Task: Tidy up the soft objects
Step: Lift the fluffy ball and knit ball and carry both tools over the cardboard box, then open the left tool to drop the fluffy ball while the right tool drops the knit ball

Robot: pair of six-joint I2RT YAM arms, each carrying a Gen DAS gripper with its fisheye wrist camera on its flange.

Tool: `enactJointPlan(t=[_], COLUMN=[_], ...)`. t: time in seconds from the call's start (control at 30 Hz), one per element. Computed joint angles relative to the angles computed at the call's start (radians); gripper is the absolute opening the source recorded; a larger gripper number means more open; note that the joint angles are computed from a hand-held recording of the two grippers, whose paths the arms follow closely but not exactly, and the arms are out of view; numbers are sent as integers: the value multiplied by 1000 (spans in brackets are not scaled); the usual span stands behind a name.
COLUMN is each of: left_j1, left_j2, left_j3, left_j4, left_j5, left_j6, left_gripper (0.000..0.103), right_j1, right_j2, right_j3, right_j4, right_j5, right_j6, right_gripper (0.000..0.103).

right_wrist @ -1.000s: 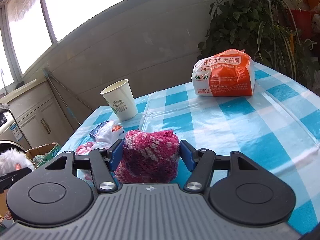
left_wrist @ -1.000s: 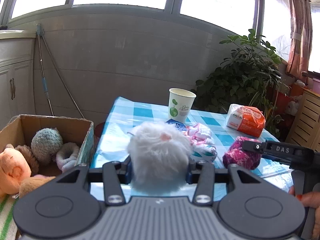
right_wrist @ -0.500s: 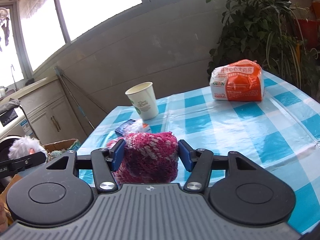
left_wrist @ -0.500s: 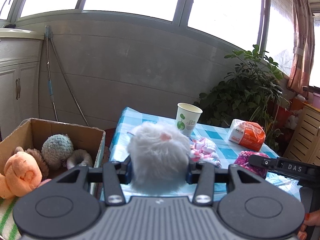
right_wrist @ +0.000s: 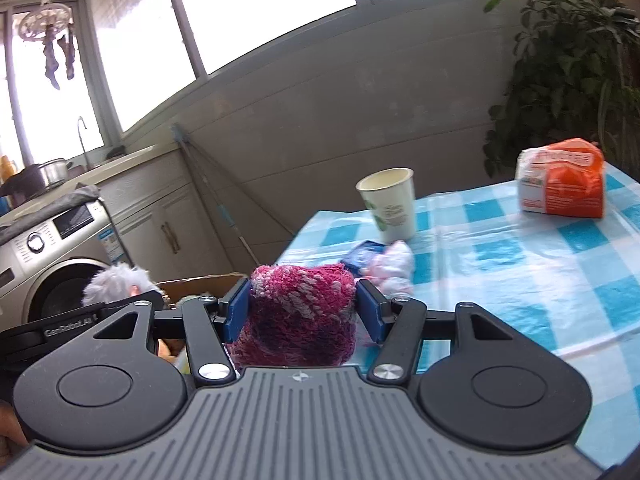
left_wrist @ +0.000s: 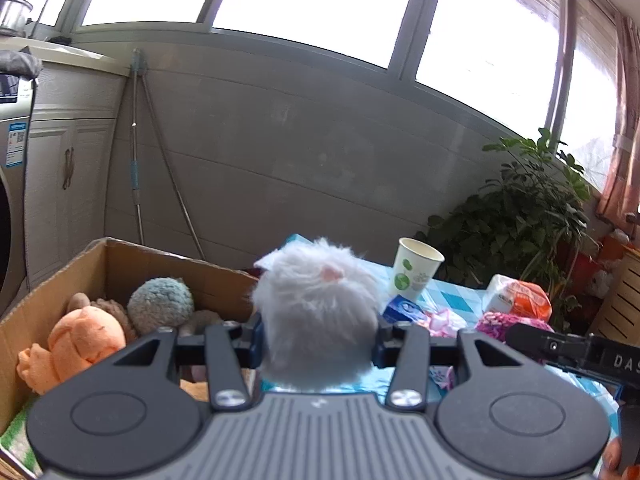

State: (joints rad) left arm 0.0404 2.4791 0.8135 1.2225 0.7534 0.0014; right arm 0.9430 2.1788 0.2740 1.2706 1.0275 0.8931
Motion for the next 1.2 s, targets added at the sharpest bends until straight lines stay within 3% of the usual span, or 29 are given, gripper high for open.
enactJointPlan(t=[0.27, 0.6, 0.87, 0.93, 1.0, 1.2], left_j1=[74, 127, 132, 132, 129, 126], left_j2=[5, 29, 40, 38, 35, 30], left_j3=[69, 196, 242, 243, 236, 233], left_j4=[-42, -183, -253, -261, -254, -258], left_j5=[-25, -123, -161, -172, -199, -230], left_j6=[-74, -134, -138, -141, -144, -139], left_gripper=[46, 46, 48, 59, 89, 102], right_j1=[-32, -37, -61, -63, -59, -47], right_j2=[6, 86, 149, 167, 175, 156], right_j3=[160, 409, 506, 529, 535, 483], right_j4=[-35, -169, -220, -235, -242, -220], right_j5=[-149, -312, -434, -466, -467, -425], right_j6=[-130, -182, -217, -215, -207, -169], right_gripper=[71, 72, 73, 85, 103, 103])
